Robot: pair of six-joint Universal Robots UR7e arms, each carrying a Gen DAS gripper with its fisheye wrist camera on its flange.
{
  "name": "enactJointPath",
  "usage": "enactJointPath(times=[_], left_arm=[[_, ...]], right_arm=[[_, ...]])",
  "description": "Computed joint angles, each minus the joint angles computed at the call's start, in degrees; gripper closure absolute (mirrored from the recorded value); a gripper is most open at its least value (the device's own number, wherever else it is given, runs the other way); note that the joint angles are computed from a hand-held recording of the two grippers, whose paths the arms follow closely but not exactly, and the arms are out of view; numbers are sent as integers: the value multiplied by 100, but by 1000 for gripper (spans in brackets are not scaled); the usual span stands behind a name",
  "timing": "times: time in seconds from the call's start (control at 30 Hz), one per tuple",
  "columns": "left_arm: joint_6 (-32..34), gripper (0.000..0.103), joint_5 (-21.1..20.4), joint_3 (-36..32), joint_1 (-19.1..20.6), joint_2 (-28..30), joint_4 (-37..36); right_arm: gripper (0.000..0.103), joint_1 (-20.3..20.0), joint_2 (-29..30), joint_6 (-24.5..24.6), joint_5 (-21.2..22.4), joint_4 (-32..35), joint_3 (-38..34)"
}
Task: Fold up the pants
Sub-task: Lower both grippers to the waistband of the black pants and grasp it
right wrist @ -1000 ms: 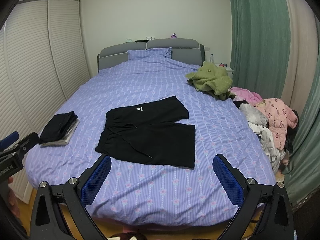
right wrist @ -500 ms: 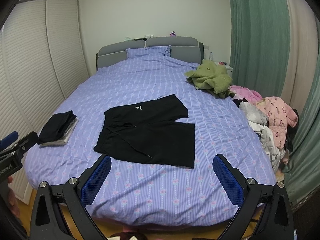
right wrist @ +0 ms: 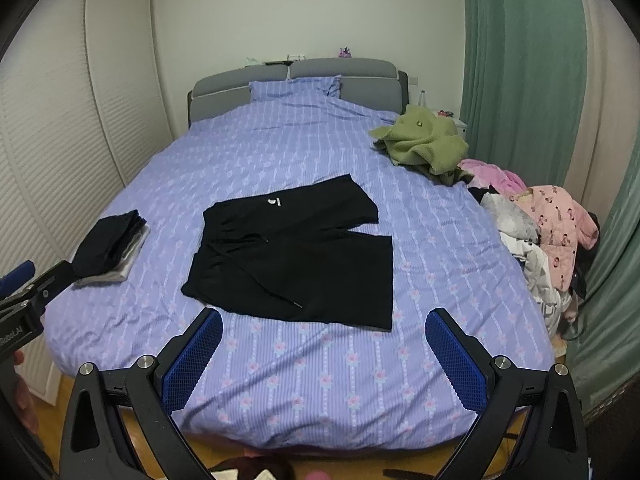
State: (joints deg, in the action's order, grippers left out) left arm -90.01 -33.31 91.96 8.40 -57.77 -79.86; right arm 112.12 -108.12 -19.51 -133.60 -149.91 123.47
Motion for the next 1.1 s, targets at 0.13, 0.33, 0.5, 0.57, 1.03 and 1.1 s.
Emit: enactJointPath(times=[0.13,0.33,0.5,0.57,1.03,1.1], left_arm=[[255,0,-17,209,222,-108,-318],[1027,0,-8,607,765,-330,-1102],[1696,0,-316,821,1416,-487,-2033],[1814,0,-399,810,1634,-455,-2224],[2080,0,-1340,737,2953,366,-3538],[2126,0,-1450,661,3103,548,-3596]], right_arm=[[0,-116,290,73,-61,-160,-31],[0,-387,887,456,-74,-372,-111],[0,-554,1473,1113,-125,-402,-290],[0,-629,1678,1391,-183,-396,-354],[3,-2018,2806,2244,246,-331,-957],[7,-2255,2979,2393,362,-10,-1157]])
